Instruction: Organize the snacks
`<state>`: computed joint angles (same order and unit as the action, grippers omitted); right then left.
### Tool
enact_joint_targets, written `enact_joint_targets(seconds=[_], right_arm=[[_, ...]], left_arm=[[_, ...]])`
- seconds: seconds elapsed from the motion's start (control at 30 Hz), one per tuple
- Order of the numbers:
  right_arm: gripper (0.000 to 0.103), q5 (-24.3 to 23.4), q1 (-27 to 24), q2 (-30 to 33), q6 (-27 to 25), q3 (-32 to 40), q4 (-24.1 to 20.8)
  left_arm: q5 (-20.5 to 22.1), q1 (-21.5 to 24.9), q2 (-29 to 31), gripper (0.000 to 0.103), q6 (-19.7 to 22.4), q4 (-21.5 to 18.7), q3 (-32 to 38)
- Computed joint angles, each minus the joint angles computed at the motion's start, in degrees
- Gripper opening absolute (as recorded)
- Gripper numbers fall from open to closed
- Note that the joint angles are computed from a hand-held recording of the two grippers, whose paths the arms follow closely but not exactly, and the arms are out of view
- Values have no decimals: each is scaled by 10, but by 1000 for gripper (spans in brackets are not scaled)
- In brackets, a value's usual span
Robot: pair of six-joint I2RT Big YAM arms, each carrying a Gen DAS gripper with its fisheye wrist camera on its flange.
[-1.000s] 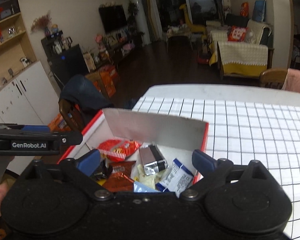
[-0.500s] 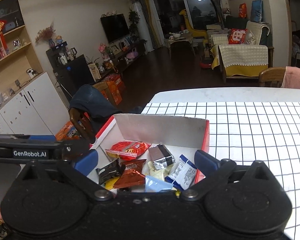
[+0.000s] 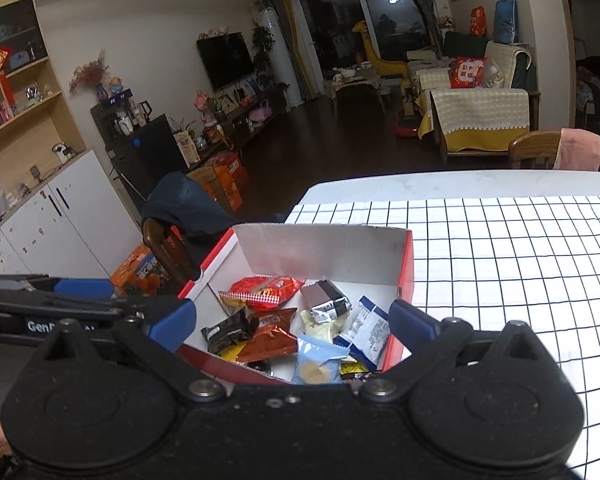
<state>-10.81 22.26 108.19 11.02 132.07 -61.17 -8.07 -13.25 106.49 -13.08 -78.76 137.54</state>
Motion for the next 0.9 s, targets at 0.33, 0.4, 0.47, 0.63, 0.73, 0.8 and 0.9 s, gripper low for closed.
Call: enact_joint_targets(seconds=[0.33, 0.4, 0.47, 0.63, 0.73, 0.8, 0.9], right_arm=[[103, 10, 2, -17, -3, -29, 21], [103, 12, 2, -18, 3, -32, 23], [103, 13, 0, -20, 9, -36, 25], [103, 16, -1, -29, 14, -50, 36], [103, 19, -1, -33, 15, -57, 40], [103, 19, 0, -34, 15, -59, 43], [103, 21, 1, -36, 15, -62, 45]], left_arm=[[-9, -3, -3, 101, -17, -6, -4], [-10, -4, -5, 101, -17, -4, -5], [-10, -5, -5, 101, -15, -3, -5], [-13, -8, -7, 101, -11, -2, -6], [-15, -10, -12, 101, -7, 6, -13], [-15, -11, -14, 101, -5, 9, -16], [-15, -11, -13, 101, -7, 6, -14]])
